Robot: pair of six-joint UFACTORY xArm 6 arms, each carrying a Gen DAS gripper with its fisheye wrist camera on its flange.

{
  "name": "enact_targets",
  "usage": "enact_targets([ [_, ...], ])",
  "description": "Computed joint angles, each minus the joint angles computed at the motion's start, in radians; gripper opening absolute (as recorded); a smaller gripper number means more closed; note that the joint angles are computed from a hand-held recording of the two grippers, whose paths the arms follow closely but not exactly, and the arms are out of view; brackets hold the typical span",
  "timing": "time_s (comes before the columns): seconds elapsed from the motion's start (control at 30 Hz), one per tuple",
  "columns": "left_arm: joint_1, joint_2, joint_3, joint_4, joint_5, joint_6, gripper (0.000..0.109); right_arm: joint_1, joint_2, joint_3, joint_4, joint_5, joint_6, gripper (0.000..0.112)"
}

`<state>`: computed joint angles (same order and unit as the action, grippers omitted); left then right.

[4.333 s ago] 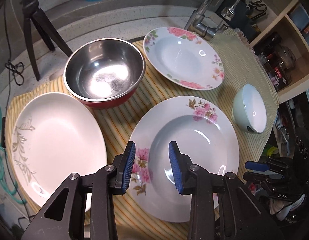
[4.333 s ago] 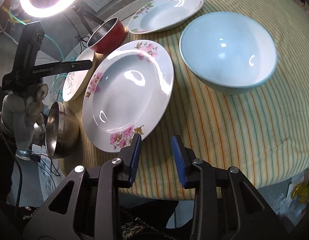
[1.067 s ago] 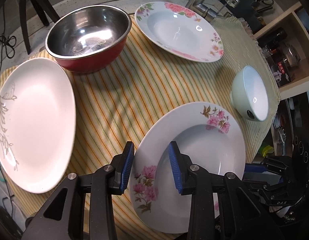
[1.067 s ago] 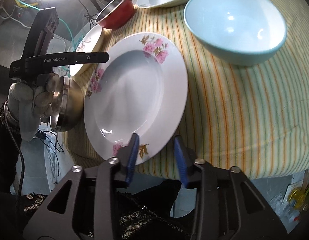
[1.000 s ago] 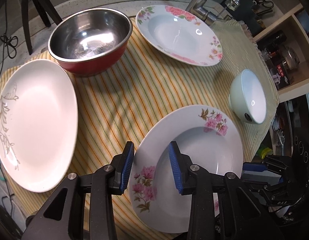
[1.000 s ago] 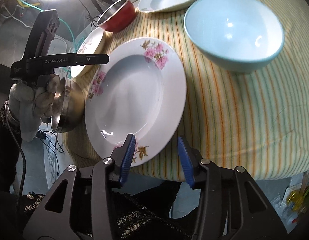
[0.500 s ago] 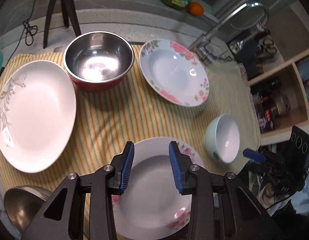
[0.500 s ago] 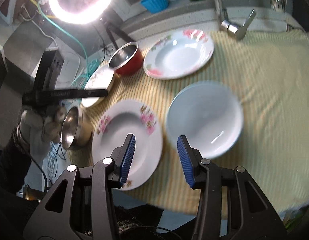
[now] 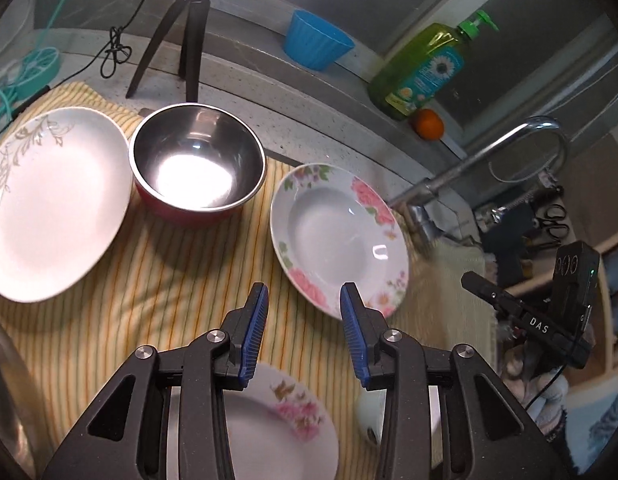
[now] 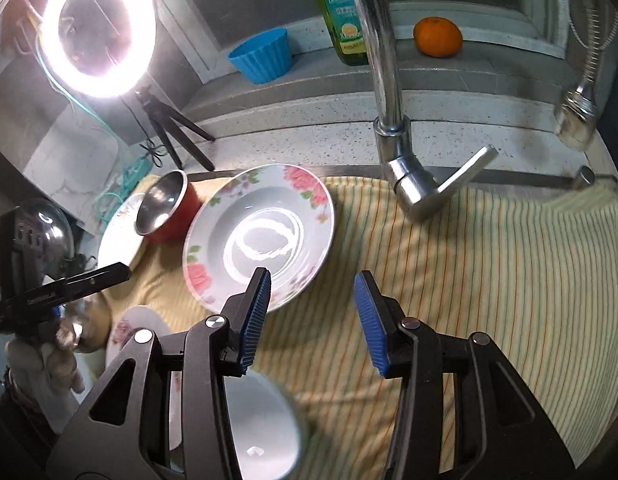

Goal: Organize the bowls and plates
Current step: 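Move the right gripper to the rose-rim plate and grasp its rim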

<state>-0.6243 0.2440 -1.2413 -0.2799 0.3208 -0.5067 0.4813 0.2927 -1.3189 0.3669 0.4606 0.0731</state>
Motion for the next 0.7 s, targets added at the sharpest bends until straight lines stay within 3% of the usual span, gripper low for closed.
enact_targets([
  [0.17,-0.001,0.069,-0.047,0.171,-0.022,-0.209,0.036,-0.022,0.116,-0.13,0.017,0.056,-0.065,0.045],
  [0.33,0.004,0.117,-0.089,0.241,-0.01,-0.301,0.036,-0.03,0.222,-0.263,-0.001,0.11,-0.092,0.045],
  [0.7,0.013,0.193,-0.174,0.178,0.029,-0.246,0.036,-0.028,0.359,-0.436,-0.07,0.185,-0.069,0.045],
])
